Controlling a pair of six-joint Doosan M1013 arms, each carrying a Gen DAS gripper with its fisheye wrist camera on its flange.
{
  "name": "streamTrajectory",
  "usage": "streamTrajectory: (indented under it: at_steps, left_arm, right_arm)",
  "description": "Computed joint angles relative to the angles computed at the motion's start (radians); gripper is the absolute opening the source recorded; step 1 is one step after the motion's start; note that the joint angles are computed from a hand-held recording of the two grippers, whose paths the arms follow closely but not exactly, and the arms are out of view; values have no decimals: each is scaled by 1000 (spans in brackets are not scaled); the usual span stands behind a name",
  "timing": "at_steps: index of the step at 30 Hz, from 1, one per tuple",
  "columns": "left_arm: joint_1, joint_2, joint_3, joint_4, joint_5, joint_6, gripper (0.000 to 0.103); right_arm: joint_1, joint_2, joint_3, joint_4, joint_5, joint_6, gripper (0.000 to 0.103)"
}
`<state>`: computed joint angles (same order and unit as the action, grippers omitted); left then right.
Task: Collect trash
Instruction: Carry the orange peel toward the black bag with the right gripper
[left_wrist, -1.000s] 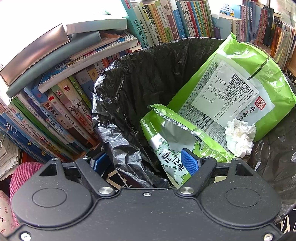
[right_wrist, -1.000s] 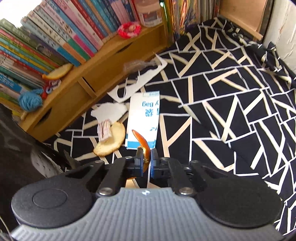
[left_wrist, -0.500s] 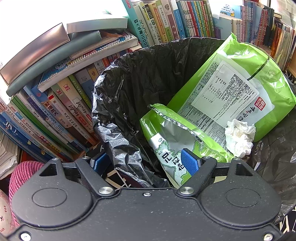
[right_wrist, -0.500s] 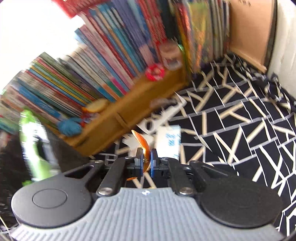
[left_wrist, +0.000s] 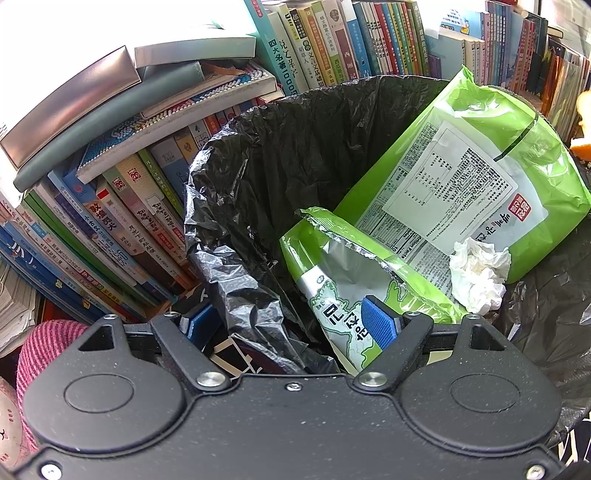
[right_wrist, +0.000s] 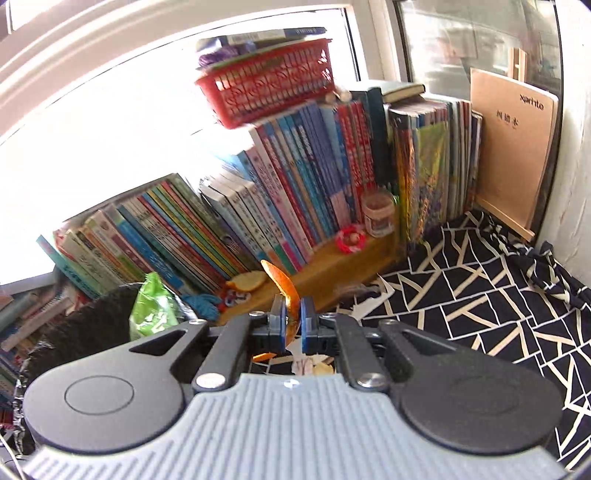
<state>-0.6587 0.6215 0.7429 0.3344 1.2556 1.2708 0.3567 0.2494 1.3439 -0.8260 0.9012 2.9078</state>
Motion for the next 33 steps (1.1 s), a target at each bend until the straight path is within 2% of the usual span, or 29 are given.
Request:
streamTrajectory:
  at_steps: [4,9,18,23,29,31,32,33]
  left_arm:
    - [0,0,0,0,-1,-1,81]
    - [0,-1,1,3,-1,-1,81]
    - [1,-3,4,1,-6,0,81]
    - [1,-2,3,2,-6,-2,81]
    - [1,-3,5,2,-7,-1,81]
    - [1,-3,5,2,-7,-1,81]
    - [1,-3,5,2,-7,-2,81]
    - [1,-3,5,2,-7,-2,81]
  right_arm:
    - [7,-13,17,-28,-46,20,10]
    - [-5,-40,59,-14,-191,36,11]
    - [-15,-49,85,96,-369,-112,12]
    - [-16,-41,81,212,-409,-263,14]
    - [-19,-24,68,335,-392,-392,18]
    - [-22,-19,64,368,-383,-420,22]
    - [-22,-17,62,372,-378,-419,30]
    - [-23,-17,63,376,-379,-417,45]
